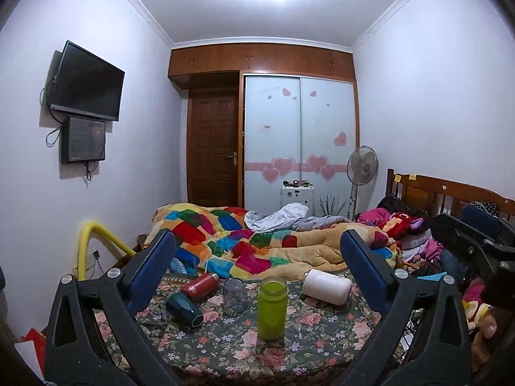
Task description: Flip cup upright
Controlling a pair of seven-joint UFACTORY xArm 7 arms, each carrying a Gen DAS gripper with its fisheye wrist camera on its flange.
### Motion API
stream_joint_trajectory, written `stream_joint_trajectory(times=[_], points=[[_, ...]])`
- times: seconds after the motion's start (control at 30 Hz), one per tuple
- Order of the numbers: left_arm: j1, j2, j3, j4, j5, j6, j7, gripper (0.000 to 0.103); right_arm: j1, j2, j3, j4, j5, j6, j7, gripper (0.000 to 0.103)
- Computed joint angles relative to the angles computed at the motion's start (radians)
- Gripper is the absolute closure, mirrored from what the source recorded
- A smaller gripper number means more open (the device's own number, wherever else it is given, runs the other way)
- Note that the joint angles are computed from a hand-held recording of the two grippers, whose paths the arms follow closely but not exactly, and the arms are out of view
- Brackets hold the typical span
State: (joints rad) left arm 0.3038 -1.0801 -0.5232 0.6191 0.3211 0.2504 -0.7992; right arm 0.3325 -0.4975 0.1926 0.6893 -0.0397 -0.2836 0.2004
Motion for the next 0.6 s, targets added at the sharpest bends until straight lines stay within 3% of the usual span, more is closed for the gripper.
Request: stream_joint_trajectory(times=[0.1,0.37,0.6], points=[[-0.003,0.004,0.002,-0.004,-0.005,0.004,-0.008,0.000,-0.029,-0.003,0.028,0.000,0.005,0.008,-0.002,0.000],[-0.003,-0.008,-0.006,-0.010,0.001,0.025,-0.024,0.000,0.045,-0.020,-0.040,-0.021,-0.016,0.026,-0.008,0.000],[-0.009,0.006,-0.004,-0.015,0.010,0.024,-0.029,0.000,0.061,-0.025,-0.055,-0.023,-0.016,0.040,-0.010,0.000]])
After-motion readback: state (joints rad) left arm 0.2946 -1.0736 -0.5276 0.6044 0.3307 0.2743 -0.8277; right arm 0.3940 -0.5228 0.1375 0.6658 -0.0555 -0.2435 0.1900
